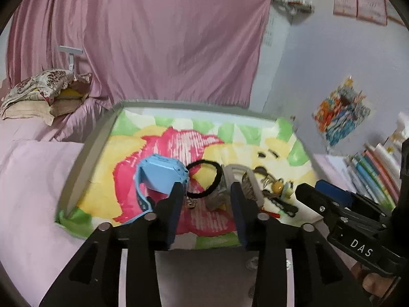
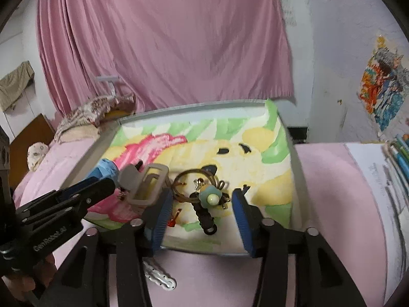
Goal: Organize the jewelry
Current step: 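Open both tools to release the gold charm and keyring into the tray, then withdraw both tools toward the silver ring and white plastic chain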
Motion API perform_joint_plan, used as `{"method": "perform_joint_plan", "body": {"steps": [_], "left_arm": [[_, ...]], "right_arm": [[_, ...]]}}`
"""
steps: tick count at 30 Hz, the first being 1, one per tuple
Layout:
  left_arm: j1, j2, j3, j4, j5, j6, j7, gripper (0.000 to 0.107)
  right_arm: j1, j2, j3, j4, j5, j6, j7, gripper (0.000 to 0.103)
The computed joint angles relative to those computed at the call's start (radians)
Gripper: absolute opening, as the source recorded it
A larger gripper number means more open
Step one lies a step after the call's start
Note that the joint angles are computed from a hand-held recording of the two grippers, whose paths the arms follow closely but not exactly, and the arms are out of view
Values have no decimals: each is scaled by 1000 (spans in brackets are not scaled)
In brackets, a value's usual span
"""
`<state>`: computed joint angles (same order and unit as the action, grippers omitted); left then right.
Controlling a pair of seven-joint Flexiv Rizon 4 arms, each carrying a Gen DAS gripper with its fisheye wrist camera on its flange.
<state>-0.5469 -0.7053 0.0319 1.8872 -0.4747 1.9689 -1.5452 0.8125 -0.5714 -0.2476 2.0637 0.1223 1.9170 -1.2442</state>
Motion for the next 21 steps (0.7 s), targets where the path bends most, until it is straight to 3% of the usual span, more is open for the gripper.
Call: {"method": "perform_joint_plan", "body": {"steps": [2, 5, 7, 12, 14, 16, 18, 21], "left_arm": [[-7, 11, 4, 18, 1, 33, -6, 35], [-14, 26, -1, 58, -7, 111, -13, 48], [-17, 36, -11, 89, -20, 173, -16, 56], [-29, 64, -38, 158, -71, 290, 17, 69], [-42, 70, -46, 185, -103, 342, 38, 70], [-41, 78, -66, 211, -117, 380, 51, 73], [-47, 82, -79, 232, -139, 416, 66, 86], [-62, 75, -96, 259, -172, 499, 86, 89]], "right_arm": [[32, 7, -25, 20, 28, 44, -13, 54], [86, 14, -57, 45, 103, 116, -58, 68], [108, 22, -59, 62, 152, 168, -97, 71], [103, 49, -5, 94, 231, 259, -171, 89], [83, 63, 34, 110, 252, 292, -190, 98], [62, 72, 74, 120, 268, 323, -208, 101], [60, 79, 96, 126, 303, 344, -239, 103], [49, 84, 133, 136, 345, 381, -287, 103]]}}
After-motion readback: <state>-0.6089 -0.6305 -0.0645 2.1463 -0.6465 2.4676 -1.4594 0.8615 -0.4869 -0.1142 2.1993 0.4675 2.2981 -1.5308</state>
